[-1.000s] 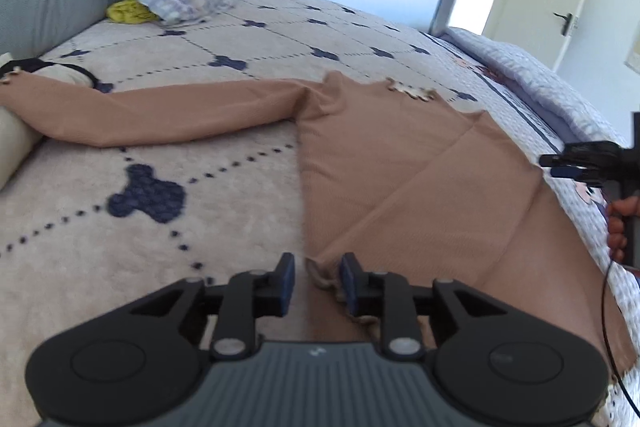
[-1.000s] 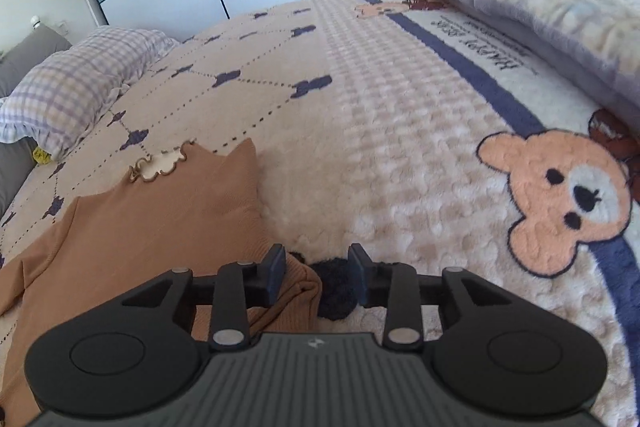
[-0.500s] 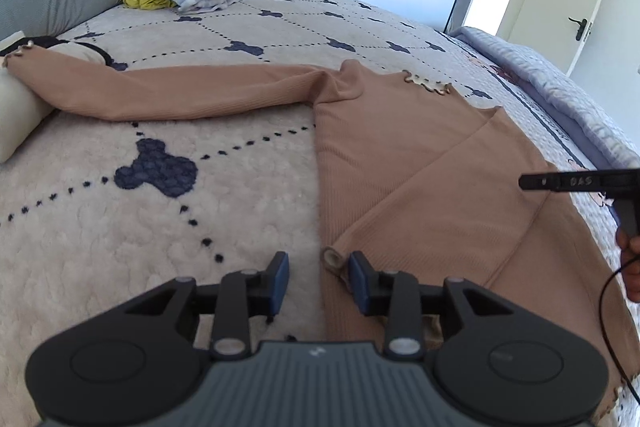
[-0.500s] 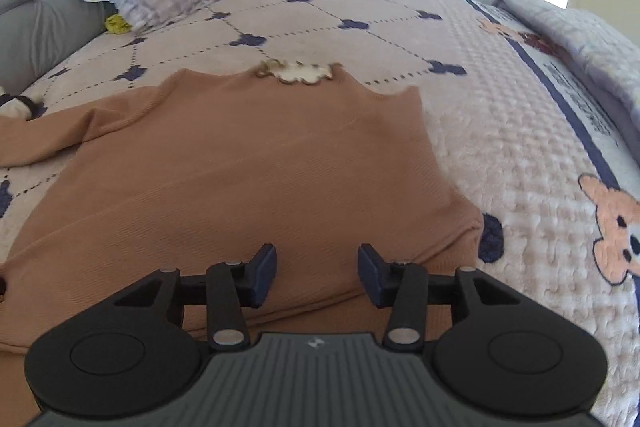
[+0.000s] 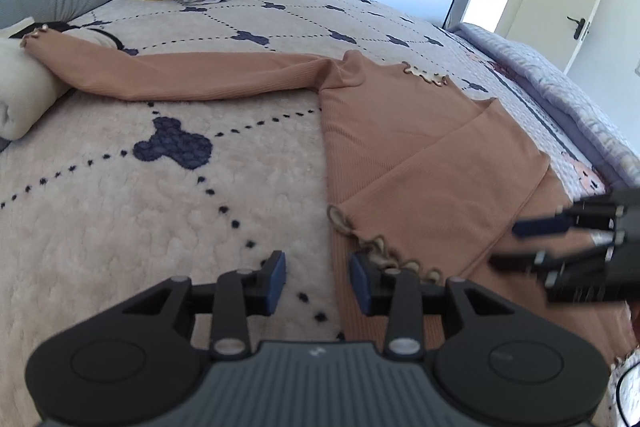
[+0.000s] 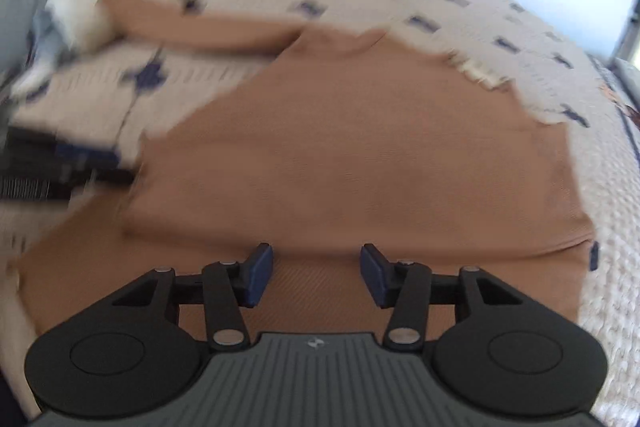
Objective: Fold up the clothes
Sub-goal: 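Move the left gripper to the sleeve cuff by the white blanket and grasp it, then lift the sleeve with the left gripper and lay it across the body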
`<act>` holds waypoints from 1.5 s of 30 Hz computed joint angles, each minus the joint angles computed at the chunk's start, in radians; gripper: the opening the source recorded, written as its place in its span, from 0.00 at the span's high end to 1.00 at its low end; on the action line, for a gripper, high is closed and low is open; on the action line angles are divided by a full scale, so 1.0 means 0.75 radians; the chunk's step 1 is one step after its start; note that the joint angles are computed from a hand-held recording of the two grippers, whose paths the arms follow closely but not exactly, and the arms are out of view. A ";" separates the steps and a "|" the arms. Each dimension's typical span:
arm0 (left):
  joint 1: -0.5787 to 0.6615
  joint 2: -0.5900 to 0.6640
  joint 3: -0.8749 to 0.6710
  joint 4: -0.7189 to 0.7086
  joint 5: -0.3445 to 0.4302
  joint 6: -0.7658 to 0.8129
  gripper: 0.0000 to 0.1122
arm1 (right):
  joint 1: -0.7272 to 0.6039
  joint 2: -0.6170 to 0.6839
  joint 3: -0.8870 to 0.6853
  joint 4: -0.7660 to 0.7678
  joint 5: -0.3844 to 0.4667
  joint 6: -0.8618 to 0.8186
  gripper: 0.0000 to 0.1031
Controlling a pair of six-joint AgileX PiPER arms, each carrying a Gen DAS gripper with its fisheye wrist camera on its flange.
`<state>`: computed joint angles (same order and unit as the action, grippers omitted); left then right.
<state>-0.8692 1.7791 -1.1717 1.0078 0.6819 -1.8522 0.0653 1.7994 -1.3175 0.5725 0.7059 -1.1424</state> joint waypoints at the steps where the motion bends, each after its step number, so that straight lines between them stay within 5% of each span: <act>1: 0.001 -0.009 0.007 -0.004 -0.004 -0.009 0.67 | 0.012 -0.033 0.049 -0.014 -0.047 0.001 0.50; 7: 0.038 -0.080 0.028 -0.065 0.048 0.058 0.64 | -0.088 -0.086 0.024 0.069 0.112 0.097 0.48; 12: 0.186 -0.236 0.114 0.006 0.114 0.009 0.50 | -0.204 -0.184 0.233 0.303 -0.243 -0.218 0.43; 16: 0.385 -0.317 0.109 0.027 0.177 0.104 0.45 | -0.409 -0.096 0.234 0.540 -0.429 -0.397 0.39; 21: 0.672 -0.269 -0.037 -0.077 0.131 0.357 0.41 | -0.658 0.106 0.092 0.672 -0.437 -0.236 0.39; 25: 0.770 -0.102 -0.206 -0.171 0.184 0.555 0.40 | -0.814 0.205 0.136 1.185 -0.272 -0.626 0.34; 27: 0.757 -0.023 -0.278 -0.148 0.240 0.636 0.47 | -0.805 0.197 0.187 1.334 -0.273 -0.786 0.31; 28: 0.747 0.016 -0.323 -0.142 0.285 0.678 0.68 | -0.790 0.191 0.195 1.339 -0.294 -0.807 0.28; 30: 0.747 0.060 -0.378 -0.158 0.337 0.735 0.93 | -0.768 0.200 0.182 1.333 -0.322 -0.845 0.23; 38: 0.620 -0.046 -0.410 0.061 0.365 0.541 0.95 | -0.827 0.236 0.143 1.308 -0.204 -0.814 0.18; 42: 0.394 -0.136 -0.445 0.316 0.182 0.316 0.95 | -0.842 0.245 0.141 1.323 -0.170 -0.814 0.18; 45: 0.189 -0.035 -0.622 0.452 0.022 0.349 0.95 | -0.840 0.242 0.147 1.332 -0.173 -0.823 0.18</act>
<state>-0.7271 1.7529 -1.6381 1.3471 0.6986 -1.5908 -0.5648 1.9813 -1.2073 1.5716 0.5762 -1.7598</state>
